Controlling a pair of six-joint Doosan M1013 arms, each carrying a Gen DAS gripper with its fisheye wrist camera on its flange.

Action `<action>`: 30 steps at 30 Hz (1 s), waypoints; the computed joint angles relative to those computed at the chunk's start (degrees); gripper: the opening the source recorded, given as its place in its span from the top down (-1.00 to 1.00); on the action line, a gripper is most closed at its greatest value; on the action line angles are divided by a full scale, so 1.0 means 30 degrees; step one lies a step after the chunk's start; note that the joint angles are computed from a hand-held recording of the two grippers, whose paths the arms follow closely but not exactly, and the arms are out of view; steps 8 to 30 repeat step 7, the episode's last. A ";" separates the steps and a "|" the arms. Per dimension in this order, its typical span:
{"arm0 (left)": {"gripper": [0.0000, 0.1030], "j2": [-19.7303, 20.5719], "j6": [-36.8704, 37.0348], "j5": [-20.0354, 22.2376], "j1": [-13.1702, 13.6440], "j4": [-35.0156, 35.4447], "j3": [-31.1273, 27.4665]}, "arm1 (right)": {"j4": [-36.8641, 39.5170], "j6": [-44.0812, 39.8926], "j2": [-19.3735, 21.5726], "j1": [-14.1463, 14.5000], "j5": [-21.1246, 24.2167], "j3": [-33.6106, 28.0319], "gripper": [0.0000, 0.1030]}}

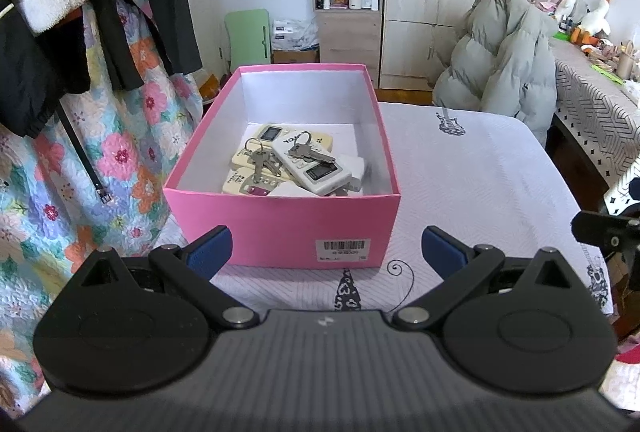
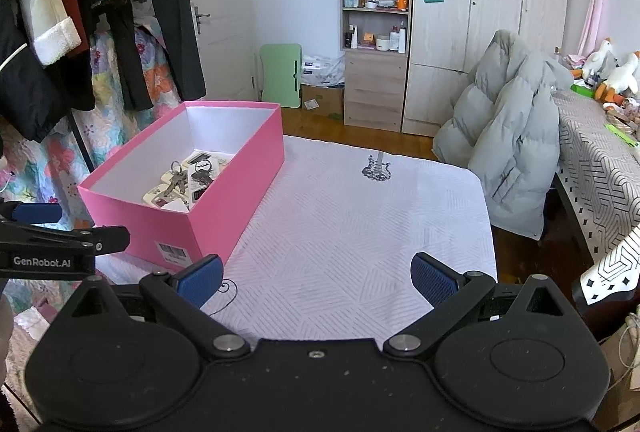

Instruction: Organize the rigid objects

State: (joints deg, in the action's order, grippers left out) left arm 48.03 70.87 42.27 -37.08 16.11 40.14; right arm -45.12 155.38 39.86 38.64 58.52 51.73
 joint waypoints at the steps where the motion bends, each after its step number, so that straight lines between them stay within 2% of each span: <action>1: -0.99 0.0005 -0.0040 0.0009 -0.0020 0.0113 -0.0008 | 0.0023 0.0028 -0.0012 0.0002 -0.0003 0.0026 -0.97; 30: -0.99 0.0023 -0.0018 -0.0001 -0.0095 0.0466 -0.0021 | 0.0063 0.0097 -0.0092 -0.0022 -0.0041 0.0164 -0.97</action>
